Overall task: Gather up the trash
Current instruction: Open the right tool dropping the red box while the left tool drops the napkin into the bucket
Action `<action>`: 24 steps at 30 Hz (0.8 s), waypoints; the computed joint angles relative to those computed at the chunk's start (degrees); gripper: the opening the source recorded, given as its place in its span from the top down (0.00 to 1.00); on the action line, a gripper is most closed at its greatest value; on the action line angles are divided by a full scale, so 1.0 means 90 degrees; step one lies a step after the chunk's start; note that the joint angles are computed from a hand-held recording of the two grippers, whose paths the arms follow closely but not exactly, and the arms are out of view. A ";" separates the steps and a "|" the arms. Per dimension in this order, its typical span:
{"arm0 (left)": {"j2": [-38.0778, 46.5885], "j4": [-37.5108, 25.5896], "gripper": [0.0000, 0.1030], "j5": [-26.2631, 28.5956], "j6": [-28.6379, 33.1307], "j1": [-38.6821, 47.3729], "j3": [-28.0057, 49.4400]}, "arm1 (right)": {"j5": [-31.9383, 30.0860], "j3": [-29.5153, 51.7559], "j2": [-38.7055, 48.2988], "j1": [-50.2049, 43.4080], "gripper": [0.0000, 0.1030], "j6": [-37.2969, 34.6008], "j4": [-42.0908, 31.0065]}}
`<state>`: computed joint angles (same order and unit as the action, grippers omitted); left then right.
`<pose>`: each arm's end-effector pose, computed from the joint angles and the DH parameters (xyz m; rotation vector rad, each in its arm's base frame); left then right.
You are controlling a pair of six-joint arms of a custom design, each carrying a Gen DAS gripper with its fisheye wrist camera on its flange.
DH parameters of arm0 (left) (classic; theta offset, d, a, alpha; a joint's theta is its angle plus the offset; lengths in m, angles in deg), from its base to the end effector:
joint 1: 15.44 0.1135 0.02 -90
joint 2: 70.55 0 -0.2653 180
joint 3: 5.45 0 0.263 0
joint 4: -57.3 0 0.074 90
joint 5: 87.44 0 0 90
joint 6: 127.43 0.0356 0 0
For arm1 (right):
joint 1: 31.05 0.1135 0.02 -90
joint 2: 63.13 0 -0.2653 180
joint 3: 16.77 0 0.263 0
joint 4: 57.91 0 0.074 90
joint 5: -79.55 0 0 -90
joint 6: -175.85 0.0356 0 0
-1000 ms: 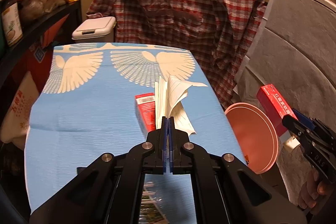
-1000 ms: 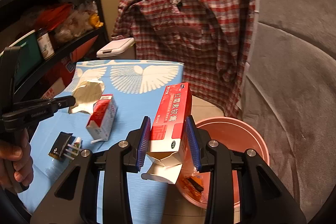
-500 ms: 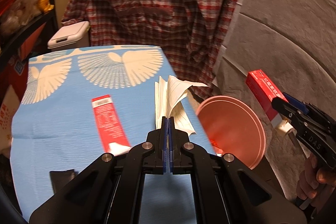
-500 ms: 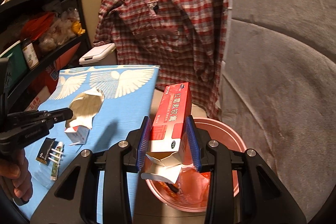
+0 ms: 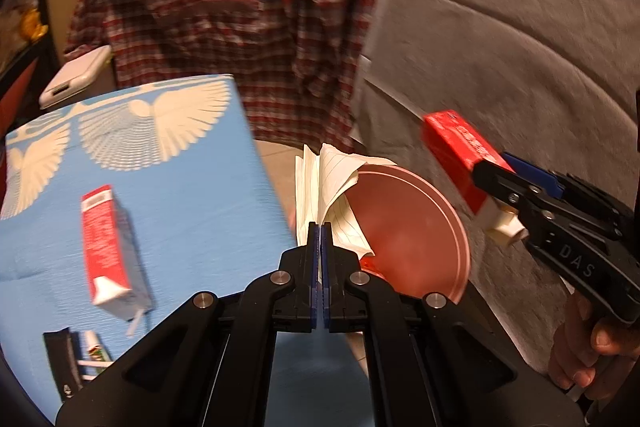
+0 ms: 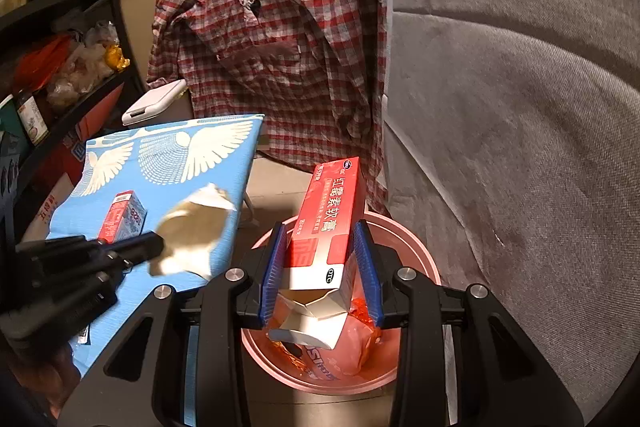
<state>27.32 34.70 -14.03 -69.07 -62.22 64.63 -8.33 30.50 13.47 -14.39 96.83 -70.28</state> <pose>0.2525 -0.2539 0.1704 0.1926 2.4124 -0.2772 0.2587 0.0760 0.1699 -0.0952 2.3047 0.2056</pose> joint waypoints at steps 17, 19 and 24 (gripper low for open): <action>0.1099 -0.0127 0.99 0.0261 -0.0196 -0.0094 0.0980 | -0.0247 0.0038 0.0303 -0.0513 0.67 -0.0027 0.0081; 0.1132 -0.0132 0.99 0.0300 -0.0228 -0.0087 0.1007 | -0.0256 0.0048 0.0330 -0.0533 0.67 -0.0022 0.0079; 0.1090 -0.0100 0.87 0.0277 -0.0290 -0.0038 0.0946 | -0.0173 0.0077 0.0392 -0.0520 0.62 -0.0019 0.0083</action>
